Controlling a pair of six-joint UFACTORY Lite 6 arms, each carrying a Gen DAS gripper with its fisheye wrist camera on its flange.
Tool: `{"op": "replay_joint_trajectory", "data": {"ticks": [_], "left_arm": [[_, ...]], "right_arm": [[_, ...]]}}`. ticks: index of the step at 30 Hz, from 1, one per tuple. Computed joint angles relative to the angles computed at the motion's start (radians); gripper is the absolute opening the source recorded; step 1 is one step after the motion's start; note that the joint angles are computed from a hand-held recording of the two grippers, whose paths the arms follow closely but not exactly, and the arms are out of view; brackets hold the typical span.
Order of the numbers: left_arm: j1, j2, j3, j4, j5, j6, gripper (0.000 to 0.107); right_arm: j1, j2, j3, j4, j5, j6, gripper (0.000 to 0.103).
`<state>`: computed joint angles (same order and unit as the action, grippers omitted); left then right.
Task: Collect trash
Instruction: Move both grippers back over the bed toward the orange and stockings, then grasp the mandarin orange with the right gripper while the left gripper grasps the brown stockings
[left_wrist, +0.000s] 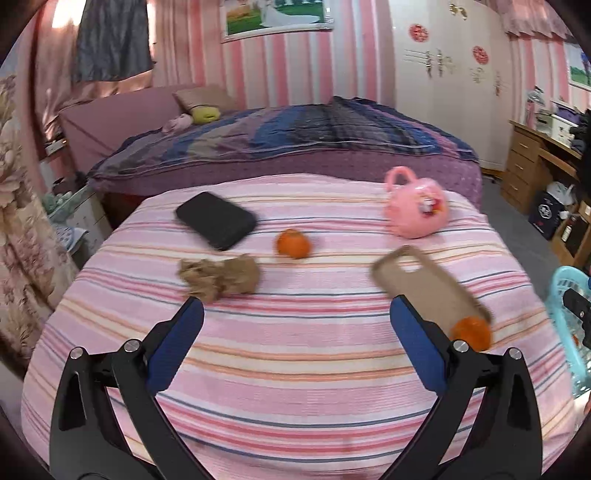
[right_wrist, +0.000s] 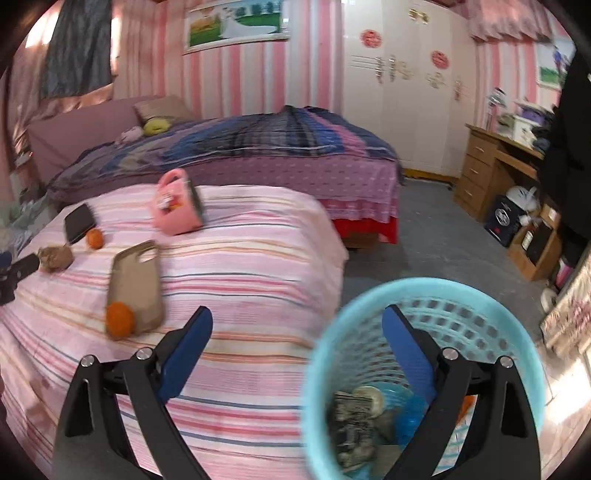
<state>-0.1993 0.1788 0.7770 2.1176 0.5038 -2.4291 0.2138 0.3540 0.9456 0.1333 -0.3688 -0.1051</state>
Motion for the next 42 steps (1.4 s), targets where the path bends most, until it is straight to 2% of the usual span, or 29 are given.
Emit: {"op": "replay_joint_trajectory", "data": {"ticks": [3,11,14,17,19,21,22,23,27,33,39,42], "left_arm": [[0.084,-0.009,-0.03,0.094,-0.035,-0.066,0.097],[0.232,-0.02,-0.078,0.271,-0.07,-0.184,0.097],[0.265,-0.018,-0.077,0.326,-0.088,-0.236,0.098],[0.286,-0.013,-0.072,0.357,-0.1,-0.262,0.098],[0.295,-0.008,-0.068,0.37,-0.102,-0.272,0.098],[0.303,-0.001,-0.061,0.382,-0.105,-0.281,0.097],[0.304,0.003,-0.058,0.382,-0.105,-0.282,0.097],[0.307,0.006,-0.056,0.387,-0.106,-0.285,0.097],[0.328,0.012,-0.05,0.414,-0.11,-0.302,0.097],[0.391,0.07,0.004,0.489,-0.15,-0.346,0.097],[0.439,0.198,0.144,0.504,-0.191,-0.351,0.097],[0.457,0.28,0.243,0.482,-0.223,-0.34,0.093]], "right_arm": [[0.084,0.028,0.025,0.127,-0.012,-0.115,0.091],[0.208,0.095,0.09,0.127,0.009,-0.069,0.091],[0.264,0.141,0.146,0.23,0.031,-0.172,0.091],[0.284,0.168,0.182,0.258,0.05,-0.209,0.09],[0.301,0.2,0.223,0.292,0.079,-0.253,0.083],[0.307,0.222,0.254,0.308,0.109,-0.278,0.065],[0.306,0.241,0.281,0.28,0.136,-0.256,0.057],[0.305,0.241,0.28,0.262,0.137,-0.239,0.054],[0.299,0.246,0.284,0.042,0.147,-0.03,0.03],[0.288,0.267,0.329,-0.01,0.138,0.016,0.027],[0.259,0.336,0.441,-0.026,0.131,0.026,0.027],[0.252,0.352,0.46,-0.031,0.136,0.027,0.027]]}}
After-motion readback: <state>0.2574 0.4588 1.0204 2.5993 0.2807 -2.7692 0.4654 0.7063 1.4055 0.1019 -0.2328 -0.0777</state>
